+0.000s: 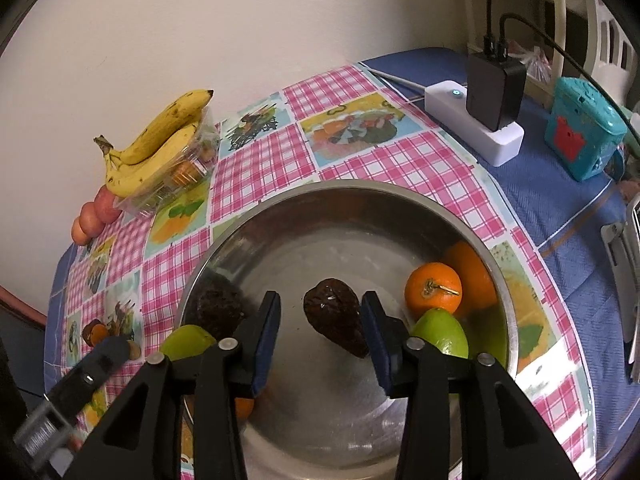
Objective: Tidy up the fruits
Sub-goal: 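Carry the date and green mango into the steel bowl and open both tools, then move both open tools back from the bowl toward the remaining fruit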
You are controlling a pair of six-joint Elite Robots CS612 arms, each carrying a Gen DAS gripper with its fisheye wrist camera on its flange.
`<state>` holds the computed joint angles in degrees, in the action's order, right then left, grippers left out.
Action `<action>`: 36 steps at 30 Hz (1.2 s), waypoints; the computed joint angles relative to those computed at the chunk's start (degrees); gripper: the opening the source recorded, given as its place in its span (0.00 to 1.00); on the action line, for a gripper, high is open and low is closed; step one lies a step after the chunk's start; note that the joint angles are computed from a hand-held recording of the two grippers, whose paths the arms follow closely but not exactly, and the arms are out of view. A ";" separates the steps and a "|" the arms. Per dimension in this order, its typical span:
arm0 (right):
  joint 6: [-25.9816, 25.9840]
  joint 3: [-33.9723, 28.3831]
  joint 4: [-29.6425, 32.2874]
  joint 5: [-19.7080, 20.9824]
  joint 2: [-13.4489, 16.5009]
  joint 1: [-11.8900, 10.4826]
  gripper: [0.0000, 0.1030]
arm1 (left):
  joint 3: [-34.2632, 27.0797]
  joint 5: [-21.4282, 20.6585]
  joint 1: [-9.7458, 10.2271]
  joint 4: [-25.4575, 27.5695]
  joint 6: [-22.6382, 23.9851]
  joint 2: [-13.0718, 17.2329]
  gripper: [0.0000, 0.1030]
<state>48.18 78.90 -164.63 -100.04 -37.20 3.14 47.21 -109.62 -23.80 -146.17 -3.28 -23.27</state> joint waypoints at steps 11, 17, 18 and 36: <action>-1.53 -1.15 2.29 -0.71 0.39 0.52 0.77 | -1.00 18.45 1.06 -1.15 -7.44 0.29 1.00; -2.46 -1.59 1.90 -1.74 0.77 0.96 0.91 | -2.40 27.28 1.54 -0.58 -7.51 1.01 1.00; -2.49 -1.66 1.76 -2.13 0.81 1.08 0.91 | -2.74 28.23 1.65 -0.28 -7.34 1.20 1.00; -7.01 -7.11 2.45 -4.72 3.30 3.25 0.91 | -8.15 30.08 4.79 4.65 -7.00 3.47 1.00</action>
<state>41.17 71.79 -162.17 -104.76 -33.90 6.39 39.06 -79.55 -19.01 -141.52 -10.28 -19.80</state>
